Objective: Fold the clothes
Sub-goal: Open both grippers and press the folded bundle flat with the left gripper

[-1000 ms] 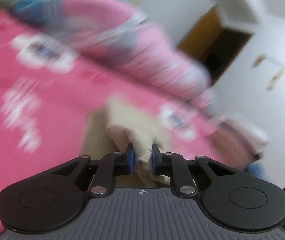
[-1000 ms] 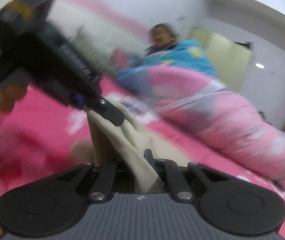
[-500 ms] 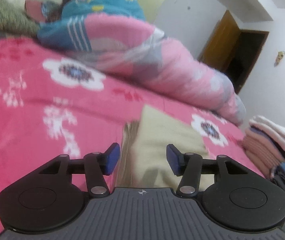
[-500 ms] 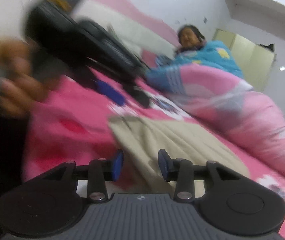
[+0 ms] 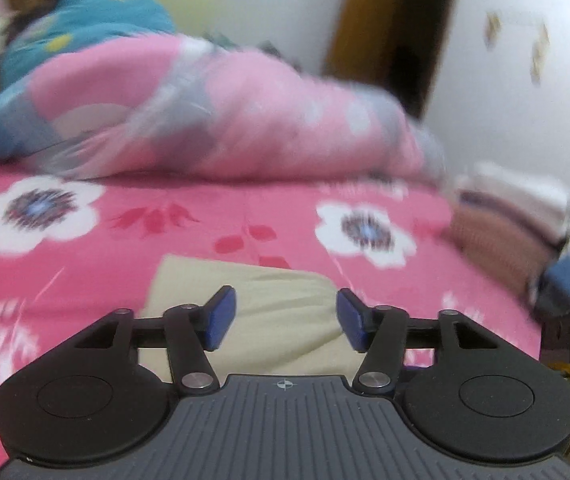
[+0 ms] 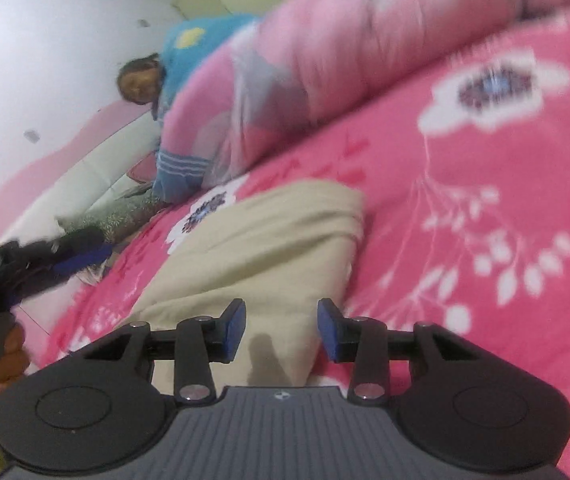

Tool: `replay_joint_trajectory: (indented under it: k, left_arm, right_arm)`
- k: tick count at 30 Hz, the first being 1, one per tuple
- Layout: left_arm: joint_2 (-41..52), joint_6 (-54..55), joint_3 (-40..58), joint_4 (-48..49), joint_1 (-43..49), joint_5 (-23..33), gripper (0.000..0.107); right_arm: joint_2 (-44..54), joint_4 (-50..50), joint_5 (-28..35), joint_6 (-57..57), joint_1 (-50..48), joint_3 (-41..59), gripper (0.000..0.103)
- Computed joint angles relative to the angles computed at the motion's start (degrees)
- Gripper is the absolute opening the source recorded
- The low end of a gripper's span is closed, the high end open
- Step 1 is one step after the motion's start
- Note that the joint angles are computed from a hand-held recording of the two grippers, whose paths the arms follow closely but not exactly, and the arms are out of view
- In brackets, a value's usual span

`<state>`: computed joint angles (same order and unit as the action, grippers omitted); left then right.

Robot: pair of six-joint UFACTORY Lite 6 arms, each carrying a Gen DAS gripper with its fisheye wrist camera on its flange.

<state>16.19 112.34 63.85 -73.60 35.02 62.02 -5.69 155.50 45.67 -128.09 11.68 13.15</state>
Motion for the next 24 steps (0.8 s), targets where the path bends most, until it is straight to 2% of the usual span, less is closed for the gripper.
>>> replay_joint_trajectory:
  k: [2,3,6,9,15,19,24]
  left_arm:
    - [1.45,0.53,3.06,0.74,-7.64,-5.02,0.075]
    - [2.85,0.34,5.28,1.94,-12.45,-8.12,0.076]
    - [7.35,-4.03,11.09,8.50,-25.97,-21.08,0.077]
    - [9.97,-4.56,11.85,15.03,-36.35,-33.39,0.077]
    - [15.29,-16.72,12.12,38.84,-45.99,-48.16,0.073]
    - [18.11,-21.36,17.00,40.47,-45.26,-43.79,0.052]
    - [26.48,-30.16,31.83,41.21,-40.28,-29.97,0.035]
  right_arm:
    - [8.98,-2.49,4.13,1.29,-1.30,4.31,0.043]
    - [10.63,-2.28,6.47,0.57,-1.59,4.06,0.043]
    - [14.27,-2.90,12.35,-0.48,-3.25,3.07,0.043]
    - [18.21,-2.57,17.75,-3.15,-3.45,2.85,0.043]
    - [24.21,-5.71,27.30,-5.29,-6.83,2.24,0.042]
    - [25.07,-3.60,28.60,-7.50,-5.36,2.02,0.042]
    - [25.10,-1.83,29.37,-9.02,-3.62,1.41,0.043]
